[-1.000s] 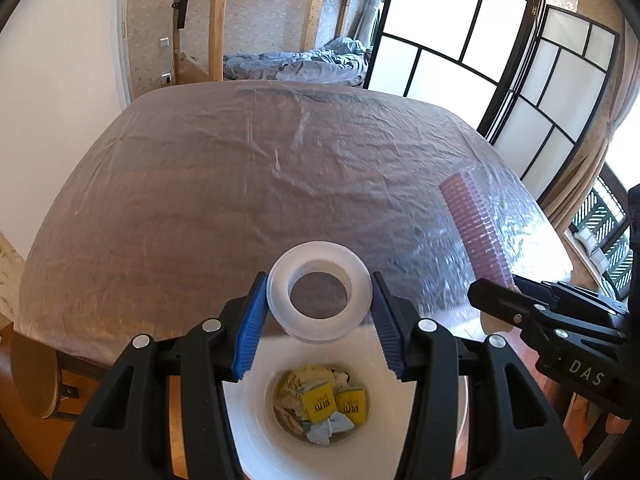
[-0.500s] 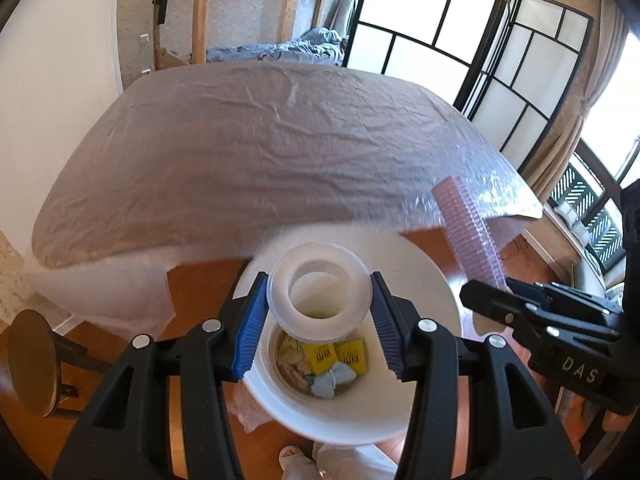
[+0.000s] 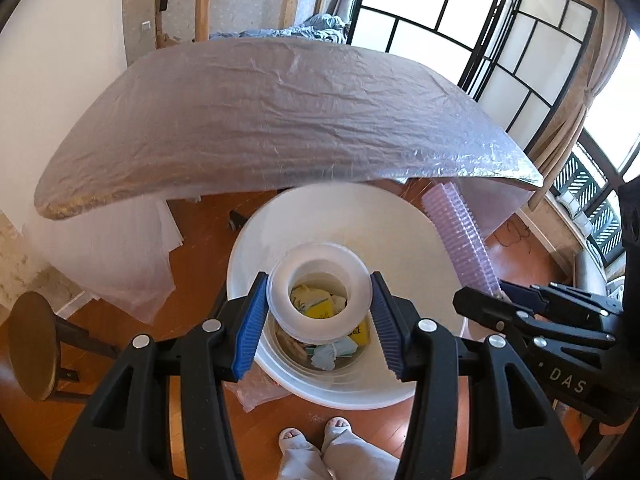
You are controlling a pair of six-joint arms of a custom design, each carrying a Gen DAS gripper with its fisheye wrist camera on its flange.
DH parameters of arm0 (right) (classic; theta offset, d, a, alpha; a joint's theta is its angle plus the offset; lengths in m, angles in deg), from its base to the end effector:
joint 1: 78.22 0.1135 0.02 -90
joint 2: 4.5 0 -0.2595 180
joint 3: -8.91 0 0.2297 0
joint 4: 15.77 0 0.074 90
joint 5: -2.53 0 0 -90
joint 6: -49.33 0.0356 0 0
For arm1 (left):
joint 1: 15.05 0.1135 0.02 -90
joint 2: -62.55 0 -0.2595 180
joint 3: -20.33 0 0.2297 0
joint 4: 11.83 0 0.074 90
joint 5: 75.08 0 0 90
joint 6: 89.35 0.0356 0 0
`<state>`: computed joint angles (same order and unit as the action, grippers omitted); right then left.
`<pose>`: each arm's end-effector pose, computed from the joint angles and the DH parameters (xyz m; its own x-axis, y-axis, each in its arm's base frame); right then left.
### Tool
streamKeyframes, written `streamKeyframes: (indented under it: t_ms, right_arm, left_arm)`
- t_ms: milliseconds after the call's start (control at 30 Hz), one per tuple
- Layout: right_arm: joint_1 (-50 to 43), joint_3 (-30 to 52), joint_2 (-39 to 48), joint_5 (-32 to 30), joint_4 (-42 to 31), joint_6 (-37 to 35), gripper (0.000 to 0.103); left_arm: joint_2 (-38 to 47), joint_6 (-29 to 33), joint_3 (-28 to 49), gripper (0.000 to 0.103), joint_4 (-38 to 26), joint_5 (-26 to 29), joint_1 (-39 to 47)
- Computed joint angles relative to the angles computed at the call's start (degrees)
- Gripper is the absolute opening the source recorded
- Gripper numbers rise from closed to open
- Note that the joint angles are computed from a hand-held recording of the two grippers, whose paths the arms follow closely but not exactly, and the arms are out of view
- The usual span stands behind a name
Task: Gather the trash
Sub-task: 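Hold the tape roll and purple roller with both tools above the bin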
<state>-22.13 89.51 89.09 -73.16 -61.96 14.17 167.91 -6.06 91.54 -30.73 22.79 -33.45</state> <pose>0.1834 0.2571 0.2277 -0.8756 0.1174 -0.4686 -0.0307 0.9545 0.2966 0.3254 -0.1134 0.1475 -0.7988 0.1437 -0.5842 0.2995 0.9372 -0.1789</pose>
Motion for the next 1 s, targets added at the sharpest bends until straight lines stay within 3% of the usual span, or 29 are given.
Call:
streamKeyframes:
  t_ms: [533, 1000]
  right_arm:
    - [-4.0, -4.8, 1.5, -4.8, 4.7, -3.1, 0.028]
    - [-6.8, -4.0, 4.7, -7.4, 5.6, -5.7, 0.028]
  left_arm:
    - [6.9, -2.2, 3.1, 0.051, 0.2, -3.1, -2.9]
    - [12.1, -2.6, 6.9, 0.051, -0.7, -3.7, -3.2]
